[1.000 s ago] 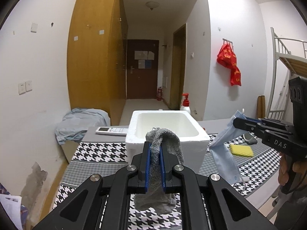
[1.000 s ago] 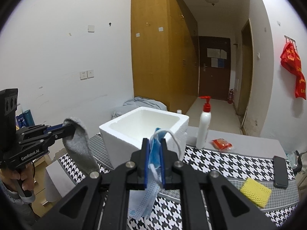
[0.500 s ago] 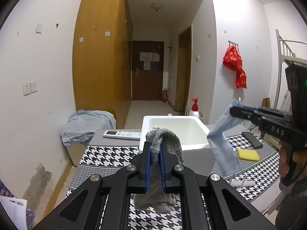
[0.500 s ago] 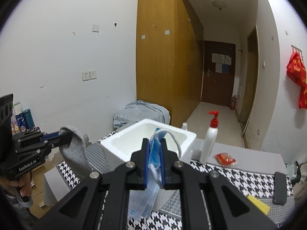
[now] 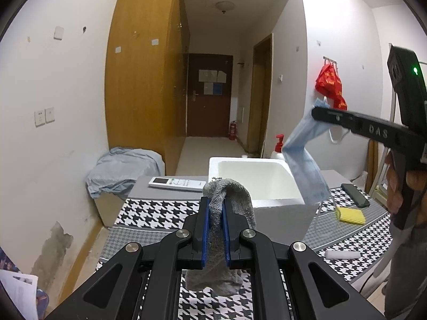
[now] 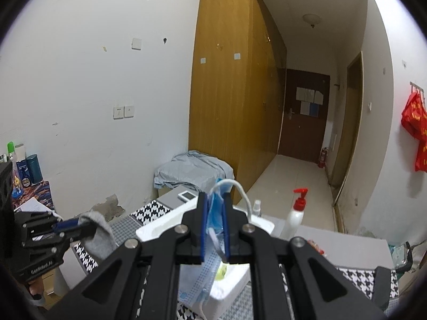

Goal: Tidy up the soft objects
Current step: 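Lower the blue mask into the foam box and open the right tool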

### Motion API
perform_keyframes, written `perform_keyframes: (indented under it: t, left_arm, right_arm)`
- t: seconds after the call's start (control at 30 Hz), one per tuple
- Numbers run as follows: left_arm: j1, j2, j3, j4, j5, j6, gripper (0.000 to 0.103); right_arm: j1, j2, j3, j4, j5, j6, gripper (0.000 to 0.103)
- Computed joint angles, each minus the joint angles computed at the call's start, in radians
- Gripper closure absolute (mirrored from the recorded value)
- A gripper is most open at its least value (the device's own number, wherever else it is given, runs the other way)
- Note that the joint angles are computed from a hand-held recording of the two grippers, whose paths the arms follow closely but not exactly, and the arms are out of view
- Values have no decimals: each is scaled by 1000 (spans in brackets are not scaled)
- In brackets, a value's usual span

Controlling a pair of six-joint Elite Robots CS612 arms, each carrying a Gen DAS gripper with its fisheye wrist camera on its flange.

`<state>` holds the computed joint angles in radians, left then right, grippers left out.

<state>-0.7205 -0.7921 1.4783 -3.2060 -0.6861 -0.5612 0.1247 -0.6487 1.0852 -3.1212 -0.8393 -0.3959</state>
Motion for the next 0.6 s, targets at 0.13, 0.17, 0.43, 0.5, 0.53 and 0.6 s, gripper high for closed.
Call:
perform_keyframes:
  t: [0.13, 0.17, 0.43, 0.5, 0.53, 0.6]
  left_arm:
    - [2, 0, 1, 6, -1, -9, 93]
    - [3, 0, 1, 7, -2, -7, 93]
    - [6, -2, 8, 11, 7, -12, 93]
    - [7, 0, 7, 12, 4, -15, 93]
    - [8, 1, 6, 13, 2, -17, 93]
    - [9, 1, 5, 17, -1, -18, 93]
  right_arm:
    - [6, 11, -25, -11, -15, 14, 90]
    - [8, 15, -34, -14, -22, 20, 90]
    - [27, 53, -108, 26, -58, 26, 90]
    - [30, 58, -118, 47, -66, 15, 90]
    - [32, 60, -124, 57, -68, 10, 90]
    - [37, 62, -132, 78, -83, -13, 90]
